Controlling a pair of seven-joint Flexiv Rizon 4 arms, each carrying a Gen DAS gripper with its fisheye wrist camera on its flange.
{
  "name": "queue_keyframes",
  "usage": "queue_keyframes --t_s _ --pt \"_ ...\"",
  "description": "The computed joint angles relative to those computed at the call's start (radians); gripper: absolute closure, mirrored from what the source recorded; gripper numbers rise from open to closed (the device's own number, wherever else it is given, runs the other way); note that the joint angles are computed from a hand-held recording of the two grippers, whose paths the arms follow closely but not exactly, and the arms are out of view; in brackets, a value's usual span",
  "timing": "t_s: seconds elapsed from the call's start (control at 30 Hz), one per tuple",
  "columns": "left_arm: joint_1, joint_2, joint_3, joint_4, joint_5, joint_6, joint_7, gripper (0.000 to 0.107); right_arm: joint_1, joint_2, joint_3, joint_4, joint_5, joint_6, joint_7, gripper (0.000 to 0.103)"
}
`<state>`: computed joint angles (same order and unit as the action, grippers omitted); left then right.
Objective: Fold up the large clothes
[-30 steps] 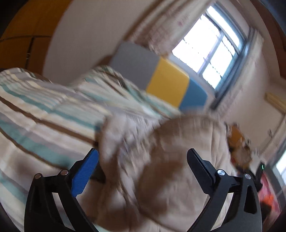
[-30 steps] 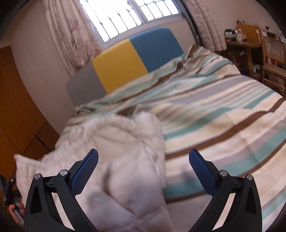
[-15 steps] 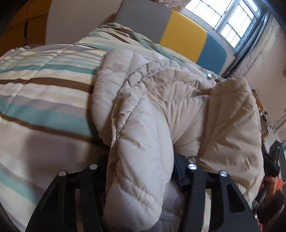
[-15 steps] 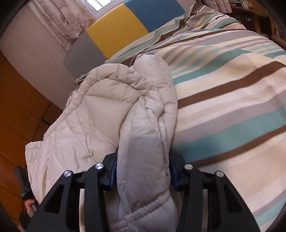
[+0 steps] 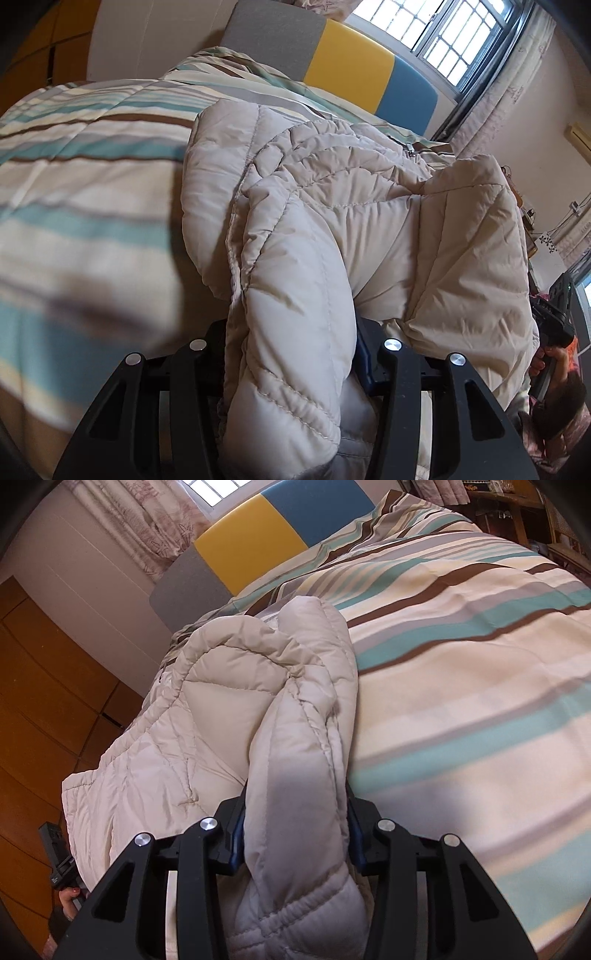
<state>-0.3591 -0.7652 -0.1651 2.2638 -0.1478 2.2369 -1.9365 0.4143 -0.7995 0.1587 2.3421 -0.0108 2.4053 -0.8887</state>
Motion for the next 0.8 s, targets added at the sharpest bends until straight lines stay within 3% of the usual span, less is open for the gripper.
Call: queue_keyframes --t_s 0.07,0.13,0.17,0.2,0.23,0.3,0.37,0.43,0.5,0.67,0.77,0.8 --pt "-0.039 0.001 0.018 0.014 -0.026 0.02 0.003 0.058 0.019 0.01 -0.002 0.012 0.022 0.005 -0.006 0.062" --pt "-0.08 0.004 0.036 0.034 -0.061 0.048 0.007 0.05 0.029 0.01 0.001 0.029 0.038 0.024 -0.012 0.061" --pt "-0.106 0.009 0.049 0.045 -0.093 0.058 0.01 0.038 0.033 0.012 0.002 0.037 0.045 0.031 -0.014 0.06" --pt "-0.147 0.02 0.071 0.062 -0.147 0.07 0.015 0.025 0.045 0.019 -0.001 0.042 0.061 0.032 -0.017 0.054" --pt "-0.17 0.028 0.081 0.073 -0.182 0.08 0.02 0.022 0.077 0.038 -0.022 0.028 0.097 -0.003 -0.022 0.043" --pt "-0.216 0.044 0.101 0.108 -0.25 0.138 0.019 0.021 0.202 0.084 -0.11 0.007 0.242 -0.076 -0.069 0.03" --pt "-0.238 0.06 0.105 0.125 -0.305 0.182 0.025 0.021 0.279 0.1 -0.154 0.022 0.334 -0.047 -0.133 0.022" --pt "-0.211 0.073 0.09 0.125 -0.281 0.207 0.035 0.019 0.354 0.131 -0.212 -0.002 0.408 -0.088 -0.21 0.017" --pt "-0.204 0.091 0.09 0.087 -0.292 0.155 0.103 0.012 0.364 0.152 -0.23 -0.035 0.405 -0.139 -0.264 0.017" --pt "-0.204 0.077 0.108 -0.058 -0.351 -0.144 0.28 0.012 0.395 0.147 -0.288 -0.139 0.373 -0.364 -0.312 0.017" --pt "-0.255 0.049 0.149 -0.099 -0.415 -0.188 0.259 0.012 0.531 0.105 -0.421 -0.154 0.404 -0.434 -0.274 0.021" --pt "-0.273 0.044 0.157 -0.101 -0.431 -0.18 0.243 0.017 0.581 0.086 -0.465 -0.149 0.419 -0.426 -0.261 0.029"
